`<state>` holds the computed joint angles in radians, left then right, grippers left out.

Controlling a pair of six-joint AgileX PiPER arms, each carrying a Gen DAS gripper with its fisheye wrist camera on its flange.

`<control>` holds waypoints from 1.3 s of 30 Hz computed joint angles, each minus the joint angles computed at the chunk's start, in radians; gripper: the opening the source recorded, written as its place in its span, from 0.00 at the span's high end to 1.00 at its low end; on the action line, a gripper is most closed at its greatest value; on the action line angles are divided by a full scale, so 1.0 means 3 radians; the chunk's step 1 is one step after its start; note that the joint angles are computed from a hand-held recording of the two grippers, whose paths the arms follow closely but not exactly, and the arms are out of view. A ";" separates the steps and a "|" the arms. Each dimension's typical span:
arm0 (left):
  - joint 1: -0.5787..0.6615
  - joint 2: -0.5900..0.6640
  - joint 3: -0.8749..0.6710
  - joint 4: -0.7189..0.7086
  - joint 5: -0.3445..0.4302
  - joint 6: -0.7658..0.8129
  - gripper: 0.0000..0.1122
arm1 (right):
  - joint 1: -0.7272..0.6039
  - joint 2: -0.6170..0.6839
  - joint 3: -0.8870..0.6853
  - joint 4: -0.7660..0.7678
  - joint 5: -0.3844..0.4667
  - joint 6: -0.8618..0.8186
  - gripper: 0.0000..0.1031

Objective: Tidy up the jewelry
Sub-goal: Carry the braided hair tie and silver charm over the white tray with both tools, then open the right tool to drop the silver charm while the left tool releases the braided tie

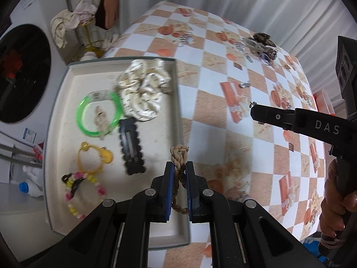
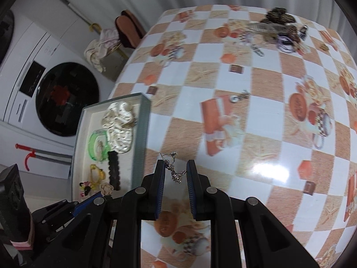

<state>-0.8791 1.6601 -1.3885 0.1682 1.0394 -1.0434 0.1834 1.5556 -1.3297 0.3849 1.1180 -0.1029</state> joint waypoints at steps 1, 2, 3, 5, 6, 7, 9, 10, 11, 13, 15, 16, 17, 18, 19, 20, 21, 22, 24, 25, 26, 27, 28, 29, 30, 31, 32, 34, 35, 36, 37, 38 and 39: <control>0.0007 -0.0047 0.0064 0.0008 -0.0009 -0.0027 0.86 | 0.0038 0.0002 -0.0006 -0.0001 -0.0002 0.0017 0.80; 0.0014 -0.0107 0.0148 0.0020 -0.0016 -0.0062 0.86 | 0.0096 0.0013 -0.0018 -0.0002 -0.0011 0.0044 0.80; 0.0017 -0.0153 0.0212 0.0028 -0.0019 -0.0089 0.86 | 0.0152 0.0022 -0.0028 -0.0002 -0.0017 0.0069 0.80; 0.0033 -0.0264 0.0370 0.0040 -0.0023 -0.0144 0.86 | 0.0248 0.0031 -0.0038 0.0007 -0.0024 0.0107 0.80; 0.0041 -0.0312 0.0438 0.0045 -0.0022 -0.0165 0.86 | 0.0285 0.0039 -0.0044 0.0011 -0.0028 0.0120 0.80; 0.0048 -0.0355 0.0499 0.0052 -0.0015 -0.0188 0.86 | 0.0345 0.0051 -0.0052 0.0015 -0.0035 0.0141 0.80; 0.0079 -0.0458 0.0643 0.0067 -0.0006 -0.0236 0.86 | 0.0441 0.0071 -0.0061 0.0022 -0.0047 0.0170 0.80; 0.0099 -0.0498 0.0697 0.0073 -0.0006 -0.0245 0.86 | 0.0477 0.0082 -0.0066 0.0025 -0.0053 0.0177 0.80; 0.0127 -0.0549 0.0766 0.0088 -0.0004 -0.0260 0.86 | 0.0530 0.0095 -0.0070 0.0026 -0.0061 0.0191 0.80; 0.0173 -0.0617 0.0848 0.0122 0.0004 -0.0280 0.86 | 0.0617 0.0119 -0.0075 0.0025 -0.0076 0.0216 0.80; 0.0237 -0.0677 0.0912 0.0170 0.0008 -0.0284 0.86 | 0.0706 0.0156 -0.0084 0.0028 -0.0093 0.0239 0.80; 0.0263 -0.0699 0.0931 0.0192 0.0008 -0.0284 0.86 | 0.0739 0.0174 -0.0091 0.0029 -0.0101 0.0248 0.80; 0.0299 -0.0716 0.0946 0.0215 0.0006 -0.0278 0.86 | 0.0777 0.0198 -0.0106 0.0026 -0.0106 0.0265 0.80; 0.0339 -0.0729 0.0956 0.0238 0.0003 -0.0271 0.86 | 0.0815 0.0225 -0.0125 0.0024 -0.0113 0.0276 0.80; 0.0389 -0.0744 0.0972 0.0259 -0.0010 -0.0255 0.86 | 0.0848 0.0252 -0.0149 0.0018 -0.0118 0.0283 0.80; 0.0426 -0.0745 0.0976 0.0271 -0.0020 -0.0239 0.86 | 0.0875 0.0275 -0.0170 0.0008 -0.0123 0.0289 0.80; 0.0471 -0.0744 0.0981 0.0279 -0.0036 -0.0214 0.86 | 0.0902 0.0305 -0.0198 -0.0004 -0.0127 0.0295 0.80; 0.0520 -0.0749 0.0993 0.0276 -0.0058 -0.0174 0.86 | 0.0930 0.0338 -0.0229 -0.0014 -0.0131 0.0302 0.80; 0.0612 -0.0724 0.0998 0.0285 -0.0093 -0.0099 0.86 | 0.0979 0.0408 -0.0298 -0.0044 -0.0134 0.0314 0.80; 0.0656 -0.0698 0.1001 0.0290 -0.0115 -0.0060 0.86 | 0.0996 0.0439 -0.0327 -0.0059 -0.0134 0.0316 0.80; 0.0684 -0.0683 0.1005 0.0291 -0.0129 -0.0037 0.86 | 0.1016 0.0473 -0.0357 -0.0075 -0.0133 0.0324 0.80; 0.0718 -0.0662 0.1013 0.0288 -0.0154 -0.0012 0.86 | 0.1034 0.0509 -0.0388 -0.0091 -0.0132 0.0333 0.80; 0.0755 -0.0643 0.1021 0.0279 -0.0173 0.0020 0.86 | 0.1049 0.0528 -0.0408 -0.0104 -0.0130 0.0345 0.80; 0.0790 -0.0622 0.1033 0.0275 -0.0196 0.0044 0.86 | 0.1065 0.0559 -0.0434 -0.0121 -0.0130 0.0353 0.80; 0.0809 -0.0610 0.1044 0.0277 -0.0209 0.0058 0.86 | 0.1073 0.0587 -0.0459 -0.0128 -0.0127 0.0358 0.80; 0.0819 -0.0594 0.1048 0.0288 -0.0210 0.0065 0.86 | 0.1088 0.0616 -0.0480 -0.0138 -0.0127 0.0365 0.80; 0.0831 -0.0574 0.1052 0.0298 -0.0217 0.0080 0.86 | 0.1101 0.0640 -0.0499 -0.0149 -0.0125 0.0370 0.80; 0.0855 -0.0546 0.1063 0.0287 -0.0241 0.0107 0.86 | 0.1120 0.0678 -0.0524 -0.0163 -0.0121 0.0371 0.80; 0.0867 -0.0533 0.1069 0.0280 -0.0252 0.0124 0.86 | 0.1126 0.0694 -0.0534 -0.0168 -0.0120 0.0372 0.80; 0.0877 -0.0516 0.1073 0.0278 -0.0263 0.0137 0.86 | 0.1136 0.0715 -0.0546 -0.0178 -0.0119 0.0374 0.80; 0.0892 -0.0491 0.1075 0.0277 -0.0276 0.0151 0.86 | 0.1141 0.0726 -0.0548 -0.0181 -0.0121 0.0372 0.80; 0.0902 -0.0477 0.1084 0.0275 -0.0290 0.0160 0.86 | 0.1150 0.0750 -0.0563 -0.0190 -0.0122 0.0377 0.80; 0.0914 -0.0458 0.1088 0.0271 -0.0303 0.0169 0.86 | 0.1155 0.0769 -0.0572 -0.0194 -0.0122 0.0379 0.80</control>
